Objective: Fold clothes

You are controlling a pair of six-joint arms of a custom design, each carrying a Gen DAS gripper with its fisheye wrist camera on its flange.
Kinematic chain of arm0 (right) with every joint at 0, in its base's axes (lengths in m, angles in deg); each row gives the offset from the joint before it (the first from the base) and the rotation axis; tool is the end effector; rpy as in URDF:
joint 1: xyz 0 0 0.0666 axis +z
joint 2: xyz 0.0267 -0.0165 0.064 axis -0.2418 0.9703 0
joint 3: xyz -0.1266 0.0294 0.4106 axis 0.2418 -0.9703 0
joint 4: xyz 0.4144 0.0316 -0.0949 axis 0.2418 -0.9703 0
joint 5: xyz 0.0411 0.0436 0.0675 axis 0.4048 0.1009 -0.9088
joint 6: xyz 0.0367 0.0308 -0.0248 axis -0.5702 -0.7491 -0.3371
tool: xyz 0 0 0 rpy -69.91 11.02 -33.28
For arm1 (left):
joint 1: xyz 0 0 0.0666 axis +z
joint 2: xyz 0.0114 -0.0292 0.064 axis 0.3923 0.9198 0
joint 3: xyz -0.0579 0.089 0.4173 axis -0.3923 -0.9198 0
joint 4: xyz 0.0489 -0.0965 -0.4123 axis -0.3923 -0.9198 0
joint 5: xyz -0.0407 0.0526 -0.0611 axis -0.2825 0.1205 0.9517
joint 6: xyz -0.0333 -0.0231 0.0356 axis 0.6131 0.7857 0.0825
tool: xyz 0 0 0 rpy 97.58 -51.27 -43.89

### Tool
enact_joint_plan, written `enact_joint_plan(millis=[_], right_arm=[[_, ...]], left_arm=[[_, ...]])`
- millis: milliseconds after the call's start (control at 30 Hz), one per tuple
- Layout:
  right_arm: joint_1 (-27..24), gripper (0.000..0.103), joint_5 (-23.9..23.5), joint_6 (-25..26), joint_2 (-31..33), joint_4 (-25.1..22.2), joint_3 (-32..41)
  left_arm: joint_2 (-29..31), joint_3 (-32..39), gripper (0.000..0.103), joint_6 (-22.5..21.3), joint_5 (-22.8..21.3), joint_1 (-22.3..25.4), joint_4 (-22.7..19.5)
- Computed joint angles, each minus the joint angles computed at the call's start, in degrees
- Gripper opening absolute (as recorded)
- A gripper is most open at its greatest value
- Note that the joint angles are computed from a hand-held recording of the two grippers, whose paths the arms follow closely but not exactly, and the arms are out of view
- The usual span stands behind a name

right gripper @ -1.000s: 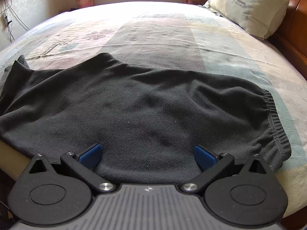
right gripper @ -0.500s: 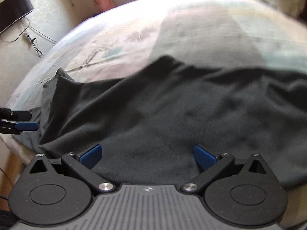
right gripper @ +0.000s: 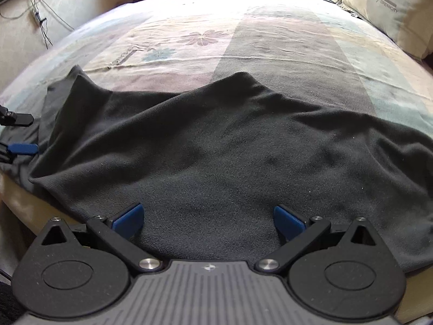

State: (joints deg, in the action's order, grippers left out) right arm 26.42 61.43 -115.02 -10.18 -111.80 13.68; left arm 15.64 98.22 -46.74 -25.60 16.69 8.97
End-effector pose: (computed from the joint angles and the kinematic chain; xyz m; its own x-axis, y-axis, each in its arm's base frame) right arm 0.2357 0.1800 0.4983 -0.7656 0.2818 -0.5783 0.2637 0.9574 0.1175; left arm 0.4952 -0.0830 0.4931 -0.9761 0.0058 -0.2175 0.1716 0.6352 -0.7531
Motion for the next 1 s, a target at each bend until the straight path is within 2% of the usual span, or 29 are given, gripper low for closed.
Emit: enact_joint_plan(millis=[100,233,400,533,600,667,733,833,933,1000], right_arm=[[0.0,0.103,0.0,0.0,0.1,-0.2,0.1],[0.2,0.103,0.3,0.2,0.0,-0.1,0.0],[0.5,0.103,0.6,0.8,0.4,-0.8,0.3],[0.6,0.103,0.8,1.1,0.7,-1.1,0.4],[0.5,0.103,0.8,1.4,0.7,-1.0,0.4],[0.4,0.103,0.7,1.6,0.7,-1.0,0.4],[0.2,0.103,0.5,1.8,0.6,-1.0,0.4],[0.0,0.103,0.3,2.1,0.7,-1.0,0.4],[-0.3,0.103,0.1,2.6,0.8,-1.0,0.5],[-0.5,0.103,0.0,2.8,0.8,-1.0,0.5]], left_arm=[[0.9,0.8,0.068,0.9,-0.5,-0.1,1.7],[2.1,1.3,0.068,4.6,0.3,0.1,4.9],[3.6,2.5,0.068,7.2,-1.2,0.4,9.0],[5.1,3.2,0.068,11.1,-1.2,0.9,13.7],[5.8,3.9,0.068,10.9,-3.6,0.7,15.9],[7.0,5.0,0.068,10.5,-4.3,0.8,17.4],[8.6,6.2,0.068,11.5,-3.6,0.9,19.0],[11.0,6.9,0.068,16.9,0.6,1.7,23.0],[12.9,8.3,0.067,18.3,2.1,2.3,25.1],[13.7,9.1,0.066,17.2,1.6,2.0,25.9]])
